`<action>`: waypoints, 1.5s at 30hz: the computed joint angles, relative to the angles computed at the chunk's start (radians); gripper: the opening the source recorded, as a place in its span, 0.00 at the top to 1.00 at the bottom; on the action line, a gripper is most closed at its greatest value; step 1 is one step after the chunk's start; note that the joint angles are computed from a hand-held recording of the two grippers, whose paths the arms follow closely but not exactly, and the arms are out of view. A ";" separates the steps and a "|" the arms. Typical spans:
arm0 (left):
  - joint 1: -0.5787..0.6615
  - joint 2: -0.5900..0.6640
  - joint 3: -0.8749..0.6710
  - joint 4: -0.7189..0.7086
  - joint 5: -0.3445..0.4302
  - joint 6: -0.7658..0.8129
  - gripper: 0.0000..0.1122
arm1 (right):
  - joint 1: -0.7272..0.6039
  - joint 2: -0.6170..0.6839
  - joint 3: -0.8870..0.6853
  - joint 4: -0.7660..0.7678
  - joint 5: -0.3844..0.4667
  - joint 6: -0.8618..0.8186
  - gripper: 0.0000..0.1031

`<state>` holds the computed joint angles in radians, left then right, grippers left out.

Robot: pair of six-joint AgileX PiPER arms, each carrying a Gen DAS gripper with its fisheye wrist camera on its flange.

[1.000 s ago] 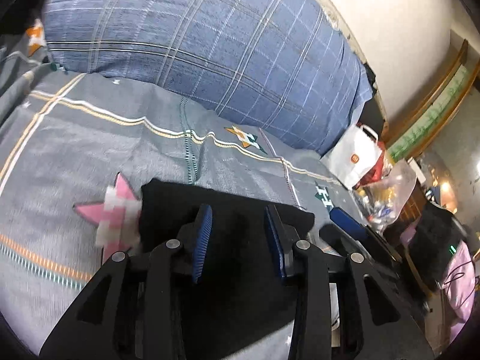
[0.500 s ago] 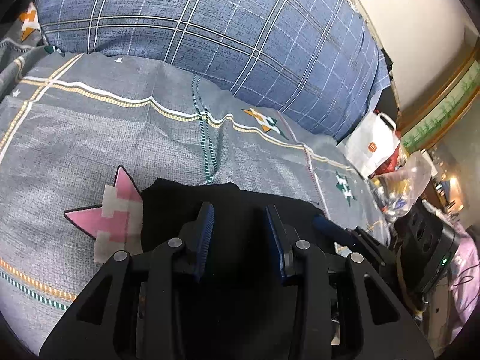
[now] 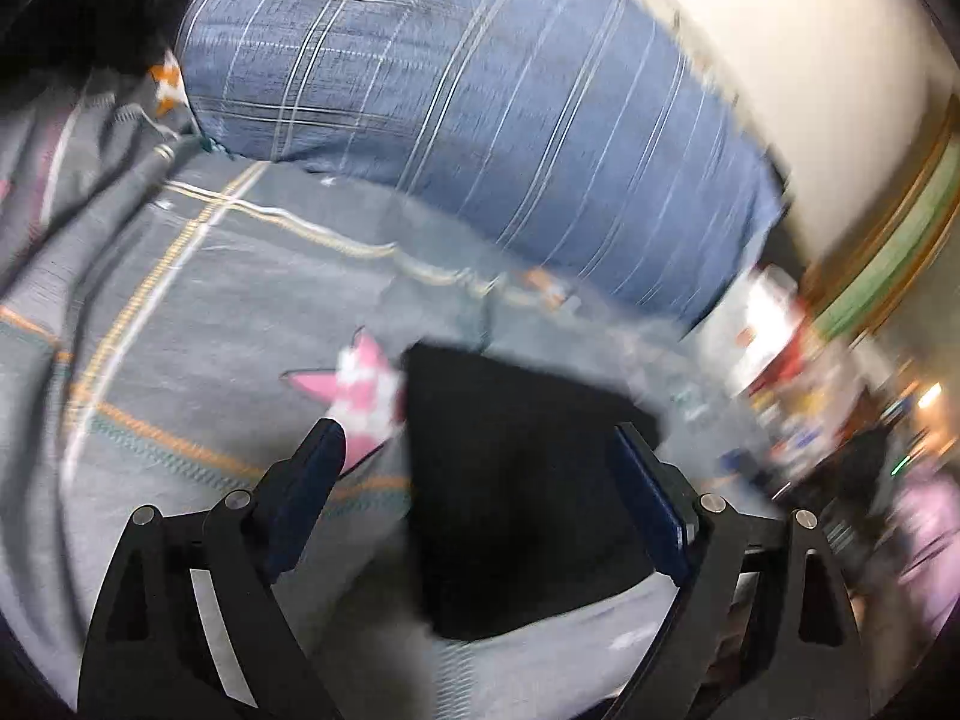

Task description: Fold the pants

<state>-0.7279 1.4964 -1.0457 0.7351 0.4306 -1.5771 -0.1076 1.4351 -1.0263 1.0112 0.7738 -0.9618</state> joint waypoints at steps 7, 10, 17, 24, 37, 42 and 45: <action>-0.094 0.136 -0.111 0.065 0.279 -0.022 0.21 | -0.044 -0.032 0.028 -0.078 -0.066 0.071 0.26; -0.078 0.143 -0.095 0.044 0.265 -0.019 0.21 | -0.014 -0.009 0.014 -0.078 -0.050 0.064 0.26; -0.074 0.137 -0.080 0.046 0.246 -0.031 0.21 | 0.115 0.033 0.001 -0.174 -0.118 0.124 0.26; -0.070 0.133 -0.082 0.027 0.236 -0.025 0.21 | 0.115 0.041 0.002 -0.128 -0.121 0.101 0.26; -0.055 0.068 -0.028 0.082 0.055 -0.054 0.22 | -0.049 0.097 -0.040 0.047 0.137 0.052 0.26; -0.156 0.093 -0.076 0.042 0.210 0.009 0.22 | 0.043 0.044 -0.016 -0.077 0.070 0.102 0.26; -0.279 0.076 -0.055 0.144 0.321 -0.078 0.21 | 0.080 -0.070 0.084 -0.080 0.014 0.076 0.26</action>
